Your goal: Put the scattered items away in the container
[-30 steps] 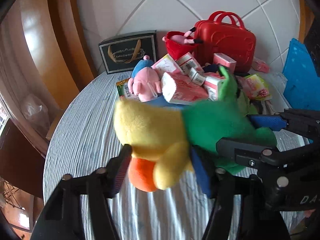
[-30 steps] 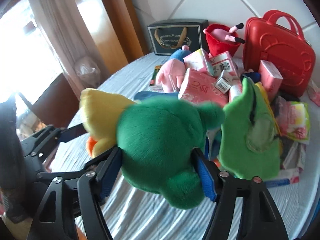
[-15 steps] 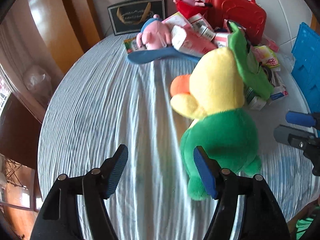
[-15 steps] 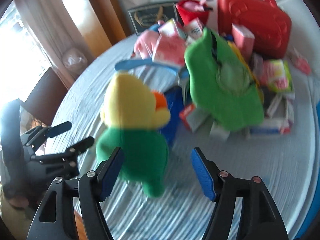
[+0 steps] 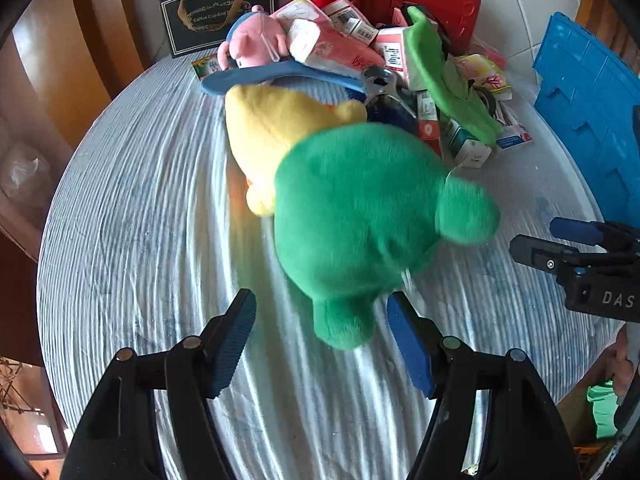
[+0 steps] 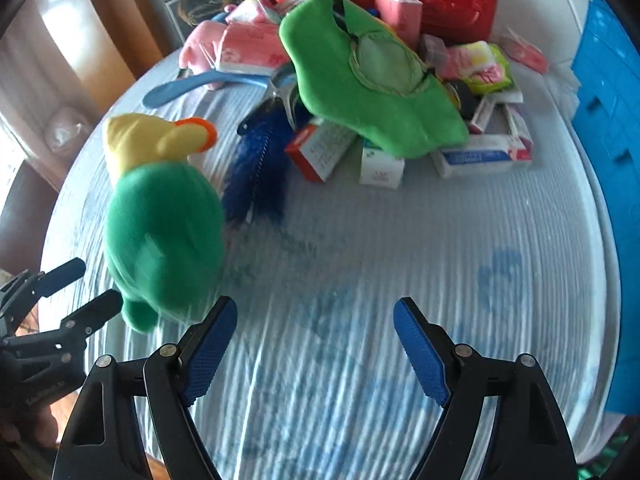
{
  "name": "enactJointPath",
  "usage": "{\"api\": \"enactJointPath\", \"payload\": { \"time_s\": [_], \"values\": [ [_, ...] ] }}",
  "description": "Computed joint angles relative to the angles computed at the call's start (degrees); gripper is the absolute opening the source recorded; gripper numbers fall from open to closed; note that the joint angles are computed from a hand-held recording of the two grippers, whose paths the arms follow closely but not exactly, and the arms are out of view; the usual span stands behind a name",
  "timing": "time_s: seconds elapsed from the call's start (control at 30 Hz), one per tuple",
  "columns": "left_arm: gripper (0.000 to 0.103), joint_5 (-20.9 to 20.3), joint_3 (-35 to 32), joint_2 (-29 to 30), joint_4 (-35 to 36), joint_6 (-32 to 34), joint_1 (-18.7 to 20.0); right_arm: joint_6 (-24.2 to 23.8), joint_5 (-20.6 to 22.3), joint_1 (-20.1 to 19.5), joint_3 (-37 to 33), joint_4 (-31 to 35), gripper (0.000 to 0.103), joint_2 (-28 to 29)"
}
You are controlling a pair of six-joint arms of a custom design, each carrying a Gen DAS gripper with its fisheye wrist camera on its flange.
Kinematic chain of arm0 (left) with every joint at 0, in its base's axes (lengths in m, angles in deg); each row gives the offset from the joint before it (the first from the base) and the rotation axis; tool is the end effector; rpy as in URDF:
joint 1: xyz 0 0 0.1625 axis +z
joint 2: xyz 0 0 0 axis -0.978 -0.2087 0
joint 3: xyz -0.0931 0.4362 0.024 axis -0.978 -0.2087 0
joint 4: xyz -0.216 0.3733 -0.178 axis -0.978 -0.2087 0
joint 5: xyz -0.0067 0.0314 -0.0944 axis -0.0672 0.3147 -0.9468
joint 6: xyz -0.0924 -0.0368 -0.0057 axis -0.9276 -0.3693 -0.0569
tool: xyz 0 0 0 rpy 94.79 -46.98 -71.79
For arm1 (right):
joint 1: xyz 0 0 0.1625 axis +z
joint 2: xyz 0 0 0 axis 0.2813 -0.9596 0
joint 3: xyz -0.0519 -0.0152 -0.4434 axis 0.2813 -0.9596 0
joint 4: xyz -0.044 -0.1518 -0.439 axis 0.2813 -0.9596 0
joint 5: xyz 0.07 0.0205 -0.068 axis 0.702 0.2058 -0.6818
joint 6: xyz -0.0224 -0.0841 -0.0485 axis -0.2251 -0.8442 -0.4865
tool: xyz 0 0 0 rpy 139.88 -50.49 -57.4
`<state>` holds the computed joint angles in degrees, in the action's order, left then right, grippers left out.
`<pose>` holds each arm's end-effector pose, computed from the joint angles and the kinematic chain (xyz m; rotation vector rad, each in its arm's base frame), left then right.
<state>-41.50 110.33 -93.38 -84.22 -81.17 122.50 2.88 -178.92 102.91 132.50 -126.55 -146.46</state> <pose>-0.1370 -0.4086 0.2316 0.6750 2.4149 -0.3678 0.2928 -0.3998 0.0950 0.0318 -2.3820 0.5488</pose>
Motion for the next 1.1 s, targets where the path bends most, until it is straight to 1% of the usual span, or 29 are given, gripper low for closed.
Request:
{"api": "enactJointPath", "payload": {
  "time_s": [0.17, 0.23, 0.3, 0.33, 0.4, 0.47, 0.53, 0.6, 0.67, 0.7, 0.73, 0.8, 0.83, 0.87, 0.93, 1.03, 1.07, 1.1],
  "values": [
    [0.067, 1.5, -1.28, -1.44, -0.53, 1.55, 1.95, 0.11, 1.97, 1.31, -0.32, -3.6, 0.082, 1.53],
    [0.067, 2.97, -1.92, -1.49, -1.16, 1.45, 2.31, -1.11, 3.73, 1.44, -1.02, -5.63, 0.084, 2.22],
    [0.067, 4.87, -2.86, -0.93, -0.96, 0.01, 2.39, -3.15, 5.79, 1.33, -1.91, -7.02, 0.098, 2.86],
    [0.067, 4.97, -3.6, -0.72, -0.54, -0.58, 2.67, -4.45, 7.11, 1.15, -2.5, -7.36, 0.1, 3.17],
    [0.067, 3.96, -4.76, -0.13, -2.08, 1.32, 3.3, -6.17, 8.44, 1.06, -3.59, -8.04, 0.1, 3.87],
    [0.067, 4.41, -6.09, 1.53, -4.1, 4.68, 3.72, -6.14, 7.89, 1.32, -4.91, -8.34, 0.1, 5.07],
    [0.067, 3.68, -8.18, 3.96, -7.34, 9.12, 4.85, -3.91, 7.66, 1.65, -5.99, -7.54, 0.1, 5.98],
    [0.067, 2.03, -11.2, 7.52, -11.52, 14.07, 6.42, -2.78, 7.39, 2.14, -6.77, -7.71, 0.1, 6.99],
    [0.067, -1.16, -15.42, 12.39, -14.68, 19.53, 8.66, -0.36, 3.66, 3.23, -8.39, -6.69, 0.1, 8.69],
    [0.067, -2.33, -17.9, 15.23, -14.56, 21.55, 9.8, 1.81, 1.62, 3.73, -9.18, -5.94, 0.1, 9.48],
    [0.067, -3.06, -20.47, 17.87, -12.57, 22.77, 10.87, 4.44, 0.17, 4.11, -9.62, -5.47, 0.1, 10.05],
    [0.068, -2.34, -23.73, 21.17, -5.92, 23.21, 12.36, 10.03, -1.09, 4.8, -10.05, -5.33, 0.1, 11.3],
    [0.068, -2.45, -23.57, 21.07, -5.41, 24.14, 12.87, 12.62, -1.64, 5.1, -10.54, -4.46, 0.1, 12.04],
    [0.068, -3.69, -22.11, 19.54, -7.31, 26.86, 13.53, 15.05, -2.39, 5.47, -11.07, -2.91, 0.1, 12.69],
    [0.068, -4.96, -19.48, 15.44, -8.08, 30.81, 14.45, 20.26, -3.75, 6.62, -11.89, -0.4, 0.1, 13.83],
    [0.068, -3.69, -16.53, 9.85, -6.34, 33.68, 15.53, 24.62, -4.25, 8.83, -11.83, -2.32, 0.1, 14.73],
    [0.068, -3.18, -16.0, 8.48, -4.84, 34.2, 16.24, 25.21, -4.92, 9.61, -11.99, -2.53, 0.1, 14.93],
    [0.068, -3.82, -15.49, 7.18, -2.38, 34.42, 17.21, 25.89, -5.84, 10.48, -12.53, -2.19, 0.101, 15.47]
  ]
}}
